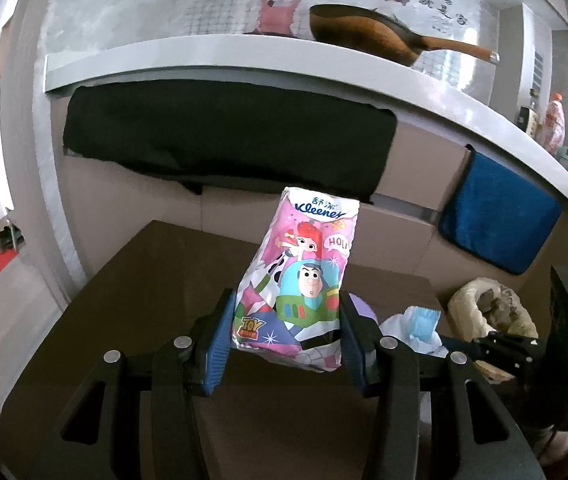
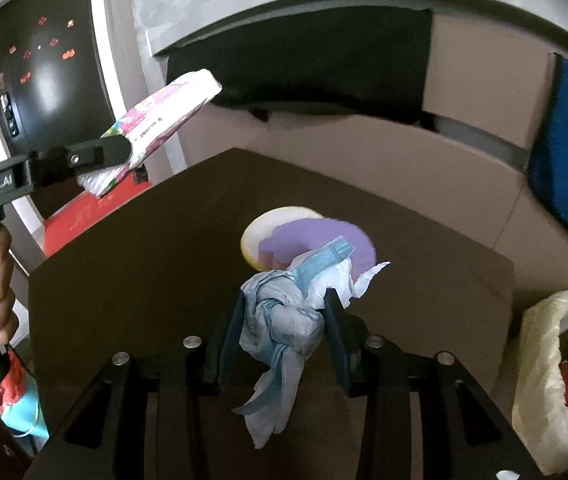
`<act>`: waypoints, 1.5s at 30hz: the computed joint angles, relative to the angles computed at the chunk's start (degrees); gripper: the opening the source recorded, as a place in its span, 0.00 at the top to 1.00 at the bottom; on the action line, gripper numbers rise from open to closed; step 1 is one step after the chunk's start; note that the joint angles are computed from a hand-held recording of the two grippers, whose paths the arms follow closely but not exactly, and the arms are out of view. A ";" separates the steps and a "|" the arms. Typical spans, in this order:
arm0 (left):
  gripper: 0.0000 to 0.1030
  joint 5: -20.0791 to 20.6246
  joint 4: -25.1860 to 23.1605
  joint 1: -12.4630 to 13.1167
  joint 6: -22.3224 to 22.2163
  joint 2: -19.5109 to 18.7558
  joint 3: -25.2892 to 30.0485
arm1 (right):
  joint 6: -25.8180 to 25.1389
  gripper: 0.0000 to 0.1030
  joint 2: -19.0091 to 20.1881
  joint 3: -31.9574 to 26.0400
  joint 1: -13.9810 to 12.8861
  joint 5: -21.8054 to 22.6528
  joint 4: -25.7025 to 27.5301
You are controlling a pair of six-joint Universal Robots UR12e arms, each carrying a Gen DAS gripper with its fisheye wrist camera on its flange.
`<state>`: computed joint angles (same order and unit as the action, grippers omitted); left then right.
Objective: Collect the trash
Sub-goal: 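Lift the tissue pack and blue-white tissue with both tools and carry them over the bin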
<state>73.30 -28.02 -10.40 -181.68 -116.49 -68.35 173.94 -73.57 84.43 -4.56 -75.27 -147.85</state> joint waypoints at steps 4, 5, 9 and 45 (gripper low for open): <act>0.52 -0.13 0.63 -0.52 0.49 0.50 -0.57 | 0.57 0.65 -0.52 0.31 -0.28 -0.95 -1.26; 0.52 -0.13 0.89 -0.62 0.43 0.52 -0.68 | 0.76 0.65 -0.73 0.47 -0.37 -1.12 -1.67; 0.52 0.38 2.31 -1.16 -0.09 0.63 -0.86 | 0.75 0.65 -1.68 1.07 -1.02 -1.58 -3.10; 0.53 -1.68 5.96 -14.31 -2.35 -8.28 11.49 | 6.78 0.65 -11.90 11.56 -13.88 -12.29 -18.56</act>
